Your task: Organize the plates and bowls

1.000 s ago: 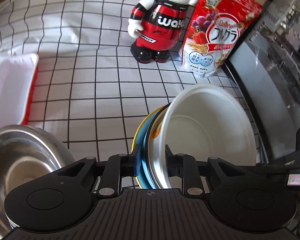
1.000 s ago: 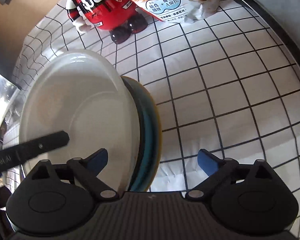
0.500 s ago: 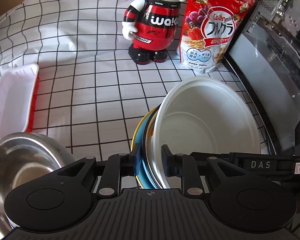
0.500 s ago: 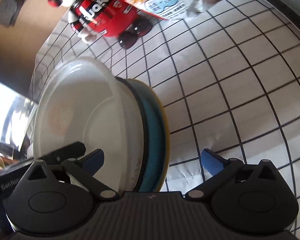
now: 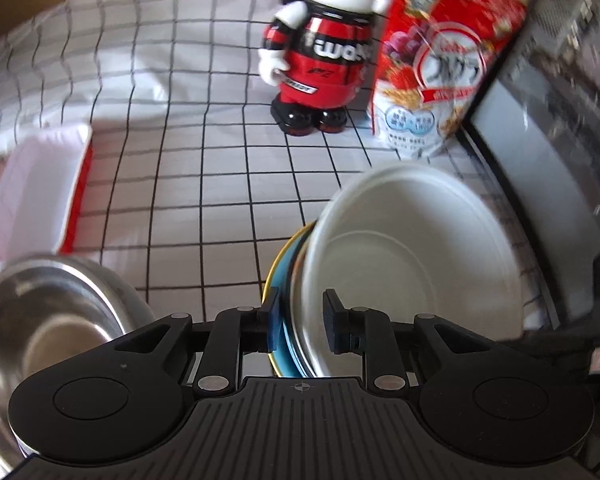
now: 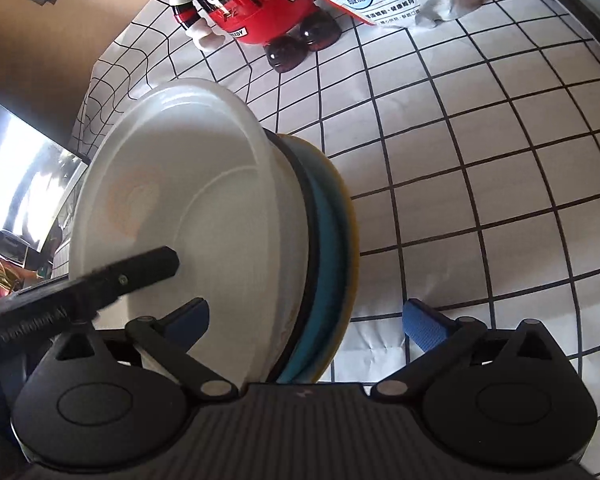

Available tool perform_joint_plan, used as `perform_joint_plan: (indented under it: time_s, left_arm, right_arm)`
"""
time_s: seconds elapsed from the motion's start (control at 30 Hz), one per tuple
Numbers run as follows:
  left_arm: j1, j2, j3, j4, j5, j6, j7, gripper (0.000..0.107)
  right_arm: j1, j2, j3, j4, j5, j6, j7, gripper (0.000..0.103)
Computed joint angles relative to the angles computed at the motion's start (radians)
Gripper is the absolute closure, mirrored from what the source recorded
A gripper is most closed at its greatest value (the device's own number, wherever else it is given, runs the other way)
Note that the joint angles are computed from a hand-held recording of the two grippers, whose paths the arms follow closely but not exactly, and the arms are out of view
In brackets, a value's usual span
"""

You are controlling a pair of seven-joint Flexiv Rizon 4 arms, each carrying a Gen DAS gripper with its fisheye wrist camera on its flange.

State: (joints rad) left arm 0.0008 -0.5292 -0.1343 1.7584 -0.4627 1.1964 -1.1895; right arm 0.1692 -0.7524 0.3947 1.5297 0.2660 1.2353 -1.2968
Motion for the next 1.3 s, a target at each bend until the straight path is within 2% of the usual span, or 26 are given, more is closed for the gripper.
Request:
perform_joint_plan:
  time_s: [0.1, 0.2, 0.27, 0.37, 0.57, 0.63, 0.73, 0.8, 0.97, 1.1, 1.17, 1.3]
  left_arm:
    - [0.045, 0.025, -0.057, 0.051, -0.088, 0.043, 0.042, 0.082]
    - [0.039, 0.053, -0.049, 0.092, -0.092, 0.099, 0.065, 0.073]
    - [0.032, 0.06, -0.035, 0.097, -0.078, 0.094, 0.065, 0.07]
    - [0.046, 0.066, -0.052, 0.118, -0.101, 0.105, 0.091, 0.069]
    - [0.049, 0.064, -0.053, 0.117, -0.117, 0.082, 0.12, 0.068]
    - [0.05, 0.067, -0.052, 0.111, -0.121, 0.057, 0.126, 0.072]
    - [0.038, 0.069, -0.043, 0.109, -0.124, 0.051, 0.127, 0.073]
    - [0.022, 0.07, -0.028, 0.104, -0.111, 0.043, 0.104, 0.073]
    - [-0.023, 0.076, 0.019, 0.089, -0.048, 0.051, 0.018, 0.073]
    - [-0.071, 0.061, 0.077, 0.052, 0.041, 0.062, -0.104, 0.073]
    - [-0.089, 0.053, 0.103, 0.028, 0.089, 0.036, -0.167, 0.073]
    - [-0.106, 0.036, 0.128, -0.005, 0.153, 0.001, -0.267, 0.073]
  right_arm:
    - [0.135, 0.053, -0.164, 0.09, -0.103, 0.102, 0.11, 0.004]
    - [0.28, 0.095, -0.349, 0.171, -0.24, 0.17, 0.233, 0.004]
    - [0.35, 0.11, -0.442, 0.19, -0.318, 0.154, 0.304, 0.005]
    - [0.444, 0.122, -0.566, 0.203, -0.429, 0.091, 0.423, 0.008]
    - [0.421, 0.15, -0.531, 0.193, -0.505, -0.027, 0.513, 0.015]
    - [0.431, 0.167, -0.541, 0.226, -0.547, -0.006, 0.563, 0.015]
    - [0.444, 0.193, -0.559, 0.285, -0.613, 0.06, 0.63, 0.015]
    - [0.416, 0.197, -0.533, 0.292, -0.636, 0.076, 0.626, 0.015]
    - [0.322, 0.181, -0.458, 0.272, -0.687, 0.116, 0.587, 0.016]
    - [0.261, 0.143, -0.416, 0.231, -0.699, 0.176, 0.51, 0.024]
    - [0.21, 0.107, -0.358, 0.18, -0.666, 0.156, 0.456, 0.025]
    - [0.077, 0.032, -0.177, 0.079, -0.545, 0.095, 0.282, 0.032]
